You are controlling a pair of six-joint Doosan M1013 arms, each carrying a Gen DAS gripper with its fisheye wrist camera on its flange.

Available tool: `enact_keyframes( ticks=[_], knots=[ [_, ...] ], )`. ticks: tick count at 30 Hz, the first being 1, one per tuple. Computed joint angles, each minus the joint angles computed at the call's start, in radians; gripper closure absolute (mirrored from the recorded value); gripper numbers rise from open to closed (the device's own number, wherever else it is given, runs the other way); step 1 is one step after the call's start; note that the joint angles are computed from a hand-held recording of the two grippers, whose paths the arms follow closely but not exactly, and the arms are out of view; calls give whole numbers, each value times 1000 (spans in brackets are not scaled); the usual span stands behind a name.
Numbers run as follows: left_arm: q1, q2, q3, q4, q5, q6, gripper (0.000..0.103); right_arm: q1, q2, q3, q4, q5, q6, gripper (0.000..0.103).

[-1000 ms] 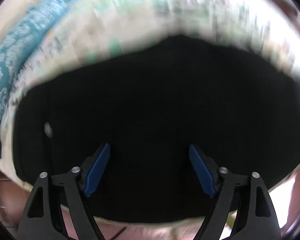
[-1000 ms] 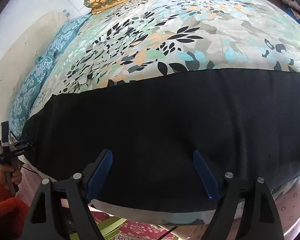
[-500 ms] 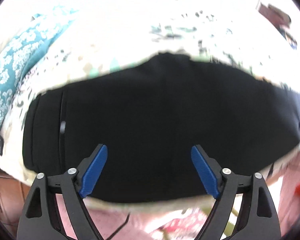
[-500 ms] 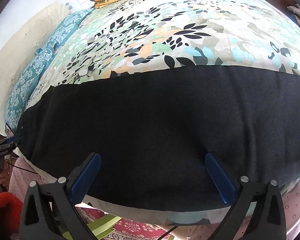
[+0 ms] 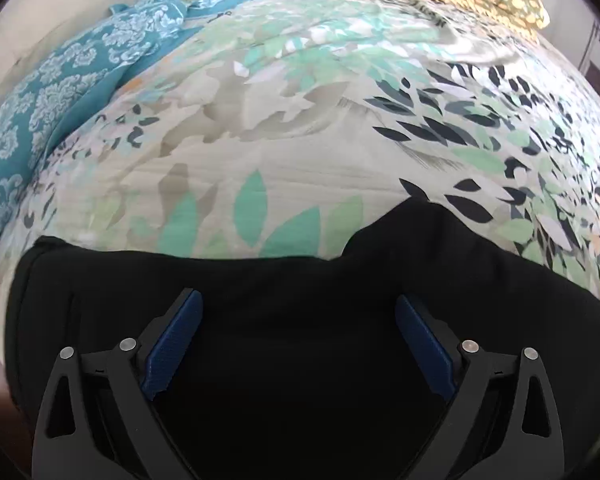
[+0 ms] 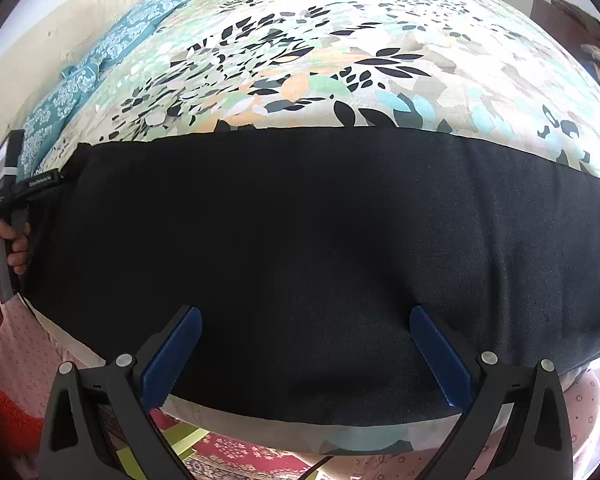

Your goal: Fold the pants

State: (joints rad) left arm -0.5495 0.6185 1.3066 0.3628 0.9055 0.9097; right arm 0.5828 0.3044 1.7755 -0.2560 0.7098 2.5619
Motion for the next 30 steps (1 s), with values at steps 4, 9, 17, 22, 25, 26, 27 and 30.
enact_keyframes(
  ticks=[4,9,17,22,25,26,27,30],
  knots=[
    [-14,-58,53,-14,-51,20,6,1,9,-11,-7,16,0,0],
    [-33,-116,136,-96,-106,82,6,5,17,-25,-6,46,-13,0],
    [-56,-119,195,-77,-93,43,6,-69,-64,61,94,-52,-65,0],
    [-58,-118,191,-77,-86,44,5,-172,-157,163,185,-43,-99,0],
    [-61,-120,195,-78,-80,59,5,-273,-246,267,465,-130,-229,7],
    [-61,-121,194,-80,-75,65,5,-295,-271,289,525,-133,-240,10],
    [-61,-122,194,-83,-72,71,5,-314,-294,300,533,-113,-217,13],
    [-62,-122,194,-83,-70,72,4,-329,-371,321,334,-94,-21,13]
  ],
)
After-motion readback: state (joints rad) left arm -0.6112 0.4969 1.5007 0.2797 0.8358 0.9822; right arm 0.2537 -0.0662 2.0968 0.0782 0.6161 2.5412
